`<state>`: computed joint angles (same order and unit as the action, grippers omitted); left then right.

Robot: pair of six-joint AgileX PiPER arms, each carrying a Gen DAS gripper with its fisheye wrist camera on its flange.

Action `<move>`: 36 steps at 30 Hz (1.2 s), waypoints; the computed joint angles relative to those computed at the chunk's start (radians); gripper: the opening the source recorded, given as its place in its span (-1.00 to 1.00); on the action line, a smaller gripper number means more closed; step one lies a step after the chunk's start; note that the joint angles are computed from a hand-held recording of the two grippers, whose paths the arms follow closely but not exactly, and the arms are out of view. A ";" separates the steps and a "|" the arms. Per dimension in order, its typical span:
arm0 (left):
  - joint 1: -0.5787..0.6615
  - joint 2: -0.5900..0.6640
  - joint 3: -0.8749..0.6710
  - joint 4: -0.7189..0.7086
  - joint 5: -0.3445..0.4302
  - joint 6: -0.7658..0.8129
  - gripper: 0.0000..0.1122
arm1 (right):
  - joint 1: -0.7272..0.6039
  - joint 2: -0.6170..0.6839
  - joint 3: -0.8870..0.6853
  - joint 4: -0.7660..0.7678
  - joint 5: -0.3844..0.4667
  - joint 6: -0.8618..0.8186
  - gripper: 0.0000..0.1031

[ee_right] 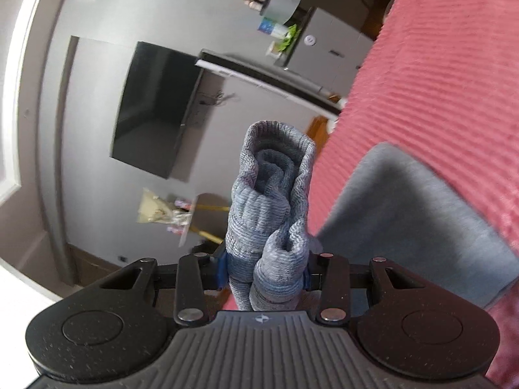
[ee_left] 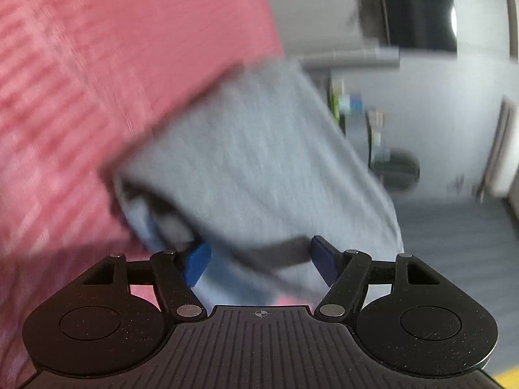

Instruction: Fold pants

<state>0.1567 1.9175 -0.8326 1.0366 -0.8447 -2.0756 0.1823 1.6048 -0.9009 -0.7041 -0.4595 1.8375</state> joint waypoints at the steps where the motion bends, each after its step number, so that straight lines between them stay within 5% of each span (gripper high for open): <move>1: -0.004 -0.014 0.011 -0.048 0.029 0.024 0.29 | -0.006 -0.006 0.006 -0.011 -0.021 0.023 -0.24; 3: 0.014 -0.022 0.012 -0.078 0.042 0.048 0.19 | -0.023 -0.014 0.017 -0.029 -0.053 0.052 -0.24; 5: 0.038 -0.029 0.005 -0.058 0.050 0.049 -0.34 | -0.039 -0.020 0.031 -0.033 -0.071 0.054 -0.24; 7: 0.086 -0.027 0.012 -0.045 0.011 0.100 -0.62 | -0.053 -0.022 0.053 -0.028 -0.084 0.040 -0.24; 12: 0.107 -0.107 0.070 0.044 0.075 0.250 -0.68 | -0.102 0.000 0.123 -0.096 -0.089 -0.013 -0.24; 21: 0.051 -0.181 0.123 0.091 0.229 0.322 -0.71 | -0.116 0.093 0.126 -0.266 0.040 -0.017 -0.24; 25: 0.020 -0.217 0.140 0.074 0.289 0.349 -0.70 | -0.115 0.070 0.140 -0.176 -0.018 -0.212 -0.23; 27: -0.003 -0.227 0.112 0.168 0.349 0.239 -0.67 | -0.134 0.081 0.132 -0.223 -0.037 -0.188 -0.21; 30: -0.023 -0.290 0.093 0.362 0.419 0.088 -0.64 | -0.151 0.087 0.104 -0.437 0.060 0.040 0.01; 32: -0.002 -0.347 0.096 0.440 0.379 0.099 -0.59 | -0.198 0.058 0.130 -0.495 0.013 0.118 0.20; 33: 0.008 -0.383 0.101 0.444 0.365 0.146 -0.55 | -0.214 0.027 0.148 -0.507 0.033 0.129 0.46; 35: -0.010 -0.416 0.070 0.458 0.401 0.207 -0.17 | -0.220 -0.047 0.170 -0.451 0.131 0.031 0.52; 36: -0.034 -0.407 0.030 0.475 0.433 0.222 -0.15 | -0.223 -0.069 0.171 -0.413 0.156 -0.030 0.52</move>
